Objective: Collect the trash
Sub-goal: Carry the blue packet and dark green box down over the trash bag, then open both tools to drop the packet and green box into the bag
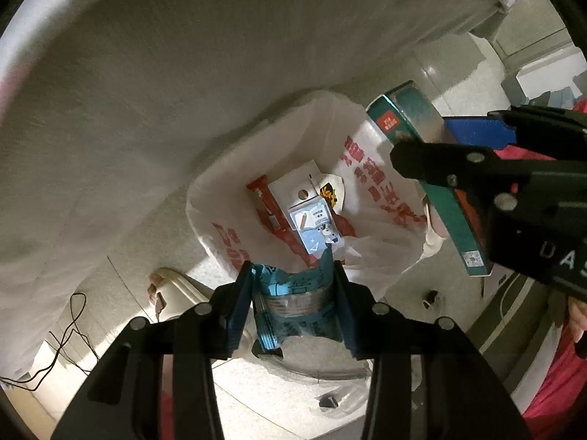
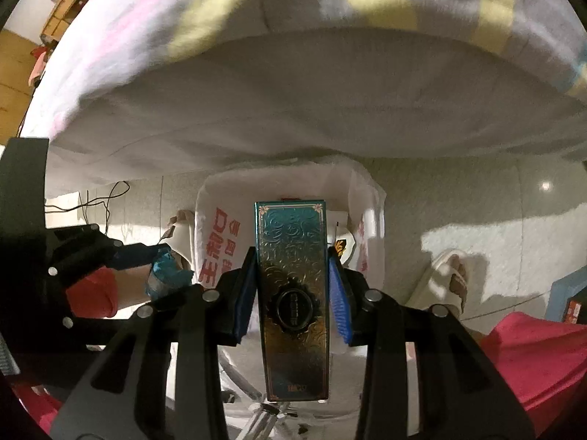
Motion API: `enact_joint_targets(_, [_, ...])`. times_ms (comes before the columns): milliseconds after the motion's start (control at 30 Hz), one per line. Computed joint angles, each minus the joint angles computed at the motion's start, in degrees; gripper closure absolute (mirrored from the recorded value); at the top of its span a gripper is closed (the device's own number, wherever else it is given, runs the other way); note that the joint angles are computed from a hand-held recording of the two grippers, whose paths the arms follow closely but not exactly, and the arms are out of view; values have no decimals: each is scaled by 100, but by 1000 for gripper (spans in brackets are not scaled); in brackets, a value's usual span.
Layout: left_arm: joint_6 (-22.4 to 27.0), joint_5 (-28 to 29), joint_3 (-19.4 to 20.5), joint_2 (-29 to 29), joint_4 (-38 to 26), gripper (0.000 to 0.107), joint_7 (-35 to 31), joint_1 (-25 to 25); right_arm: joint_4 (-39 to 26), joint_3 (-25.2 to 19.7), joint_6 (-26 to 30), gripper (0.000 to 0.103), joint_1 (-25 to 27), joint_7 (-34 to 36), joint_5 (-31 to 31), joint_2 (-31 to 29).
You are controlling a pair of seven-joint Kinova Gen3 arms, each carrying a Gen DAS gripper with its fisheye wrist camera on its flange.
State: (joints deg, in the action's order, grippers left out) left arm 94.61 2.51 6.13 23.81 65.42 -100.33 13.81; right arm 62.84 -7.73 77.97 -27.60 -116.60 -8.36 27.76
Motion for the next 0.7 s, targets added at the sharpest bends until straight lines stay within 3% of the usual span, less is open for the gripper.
enact_joint_targets(700, [48, 83, 23, 489, -104, 66, -212, 18, 68, 13, -208, 67, 206, -420, -299, 483])
